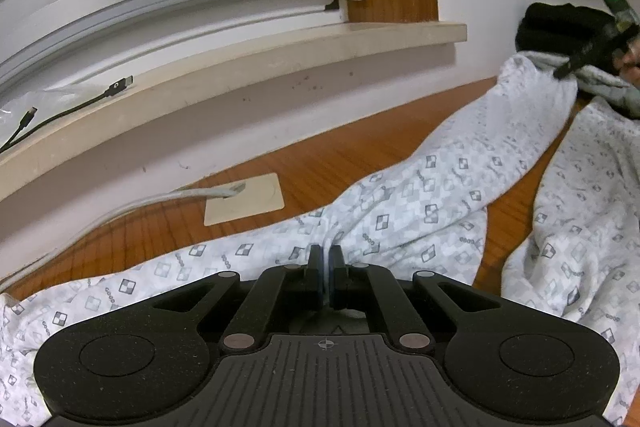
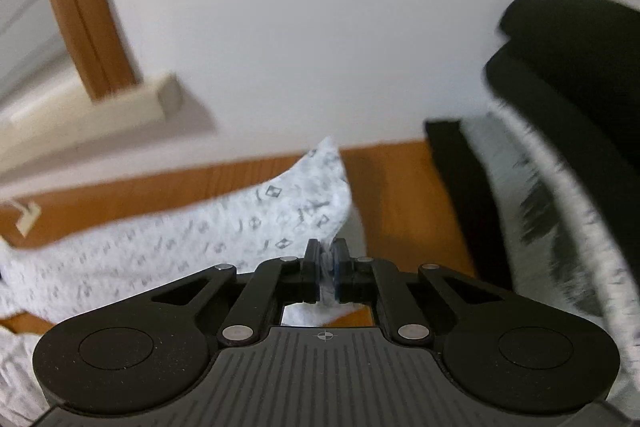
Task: Fold clothes
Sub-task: 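Lift the shirt with both grippers, stretching it between them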
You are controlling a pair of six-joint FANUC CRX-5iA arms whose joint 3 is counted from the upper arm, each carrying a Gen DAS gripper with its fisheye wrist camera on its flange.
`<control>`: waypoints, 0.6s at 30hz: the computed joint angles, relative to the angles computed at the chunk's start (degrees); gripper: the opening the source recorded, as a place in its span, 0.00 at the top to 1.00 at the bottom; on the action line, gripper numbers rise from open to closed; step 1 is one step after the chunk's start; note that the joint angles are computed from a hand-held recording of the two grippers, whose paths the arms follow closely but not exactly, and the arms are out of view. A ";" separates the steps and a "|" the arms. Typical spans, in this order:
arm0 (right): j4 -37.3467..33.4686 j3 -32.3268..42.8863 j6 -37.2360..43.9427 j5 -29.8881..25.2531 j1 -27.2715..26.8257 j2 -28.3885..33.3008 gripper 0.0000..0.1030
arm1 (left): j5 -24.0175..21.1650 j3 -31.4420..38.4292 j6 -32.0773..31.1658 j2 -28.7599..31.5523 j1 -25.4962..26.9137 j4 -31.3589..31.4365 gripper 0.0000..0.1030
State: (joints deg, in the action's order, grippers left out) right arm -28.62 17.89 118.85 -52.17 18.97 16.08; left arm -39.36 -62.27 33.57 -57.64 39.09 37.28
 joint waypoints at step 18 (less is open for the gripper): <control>-9.08 6.41 -1.13 21.93 1.76 0.80 0.94 | 18.98 11.54 15.36 6.18 -10.18 -12.55 0.98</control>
